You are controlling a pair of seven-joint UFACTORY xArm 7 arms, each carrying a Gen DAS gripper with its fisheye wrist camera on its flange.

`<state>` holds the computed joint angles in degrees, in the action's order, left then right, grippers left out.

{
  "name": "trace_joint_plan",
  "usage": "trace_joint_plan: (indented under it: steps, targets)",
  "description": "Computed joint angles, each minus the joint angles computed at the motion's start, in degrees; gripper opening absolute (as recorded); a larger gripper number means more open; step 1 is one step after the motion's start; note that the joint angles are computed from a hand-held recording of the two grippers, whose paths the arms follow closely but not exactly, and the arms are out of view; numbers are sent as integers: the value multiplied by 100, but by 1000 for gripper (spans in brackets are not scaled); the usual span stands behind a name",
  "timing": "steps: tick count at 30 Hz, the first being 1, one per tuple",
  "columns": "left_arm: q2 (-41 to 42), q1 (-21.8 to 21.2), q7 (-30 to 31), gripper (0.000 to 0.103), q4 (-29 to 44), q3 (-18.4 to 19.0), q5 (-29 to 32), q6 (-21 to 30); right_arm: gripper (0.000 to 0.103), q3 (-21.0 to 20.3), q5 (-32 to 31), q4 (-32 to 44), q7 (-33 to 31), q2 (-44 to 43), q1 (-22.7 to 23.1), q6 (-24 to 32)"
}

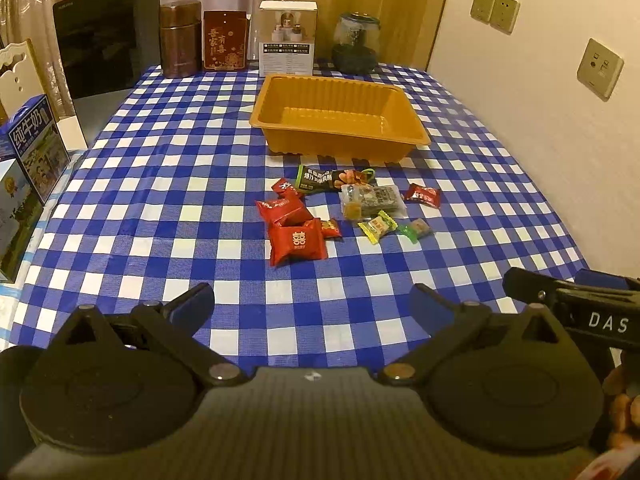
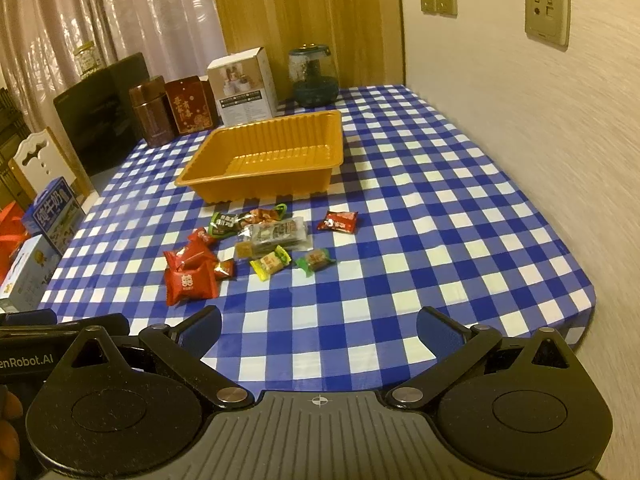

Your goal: Organize snacks

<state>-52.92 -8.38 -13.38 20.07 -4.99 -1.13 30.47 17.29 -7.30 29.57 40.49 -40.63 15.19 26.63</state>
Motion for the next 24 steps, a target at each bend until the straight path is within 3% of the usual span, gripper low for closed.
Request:
trace_joint_plan:
  steps: [24]
  targets:
    - [78,-40,-45,103,10,7,-44,-56,103,15,-23,110,13,208,38,-31]
